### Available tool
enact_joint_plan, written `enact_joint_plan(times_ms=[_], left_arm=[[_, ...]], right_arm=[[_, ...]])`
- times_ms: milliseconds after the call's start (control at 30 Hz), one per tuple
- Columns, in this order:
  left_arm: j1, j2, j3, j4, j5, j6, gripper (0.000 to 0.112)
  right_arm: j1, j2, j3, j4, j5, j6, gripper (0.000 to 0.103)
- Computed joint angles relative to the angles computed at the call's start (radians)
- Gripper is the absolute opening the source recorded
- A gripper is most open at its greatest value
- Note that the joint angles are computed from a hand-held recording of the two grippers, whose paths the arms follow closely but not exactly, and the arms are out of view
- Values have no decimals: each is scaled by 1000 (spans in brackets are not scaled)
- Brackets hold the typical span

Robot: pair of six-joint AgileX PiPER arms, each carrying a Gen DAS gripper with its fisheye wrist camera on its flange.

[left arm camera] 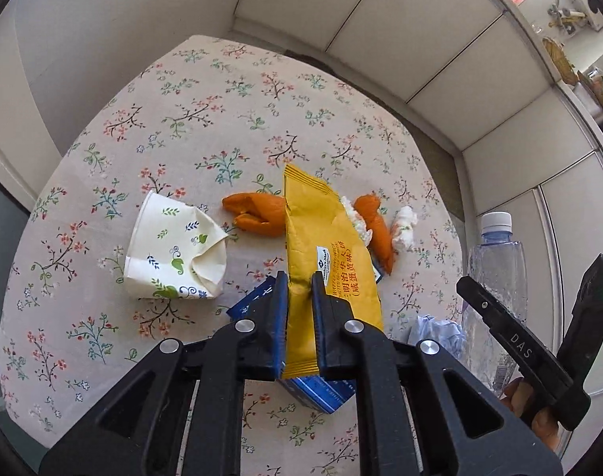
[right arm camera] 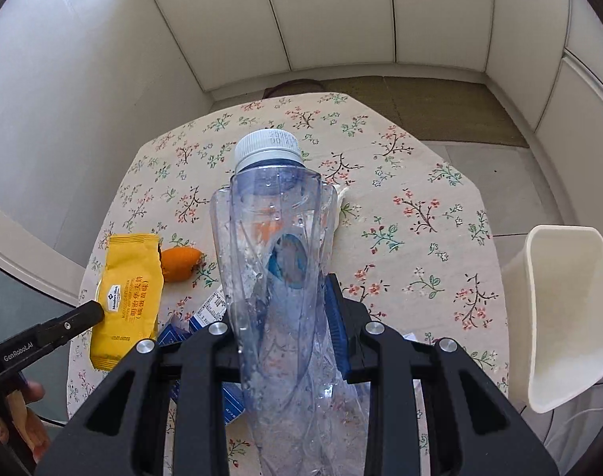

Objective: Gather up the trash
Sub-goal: 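Carry the plastic bottle in the right tool over the white bin and release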

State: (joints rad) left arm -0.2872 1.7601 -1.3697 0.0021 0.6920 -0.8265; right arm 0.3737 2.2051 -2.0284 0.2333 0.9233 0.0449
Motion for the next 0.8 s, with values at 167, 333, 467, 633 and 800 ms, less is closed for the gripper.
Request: enact_joint_plan(times_ms=[167,333,467,633,800], left_arm=[[-31,-12,-24,59,-19,-69,11],[-67,-9,-70,117,-27,-127,11],[-97,18,-120,139,-25,-151,11],[-128,61,-182,138,-22,-151,11],[-160,110,-244,141,-14,-153,11]], right_arm=[[-52,-58,71,113,-44,-78,29],[-92,-134,165,177,-116,-142,29],[-130,-178,213,207,-150,-174,29],[-182,-221,263,219,-173,-205,29],[-243,-247,293,217,-186,-224,29]])
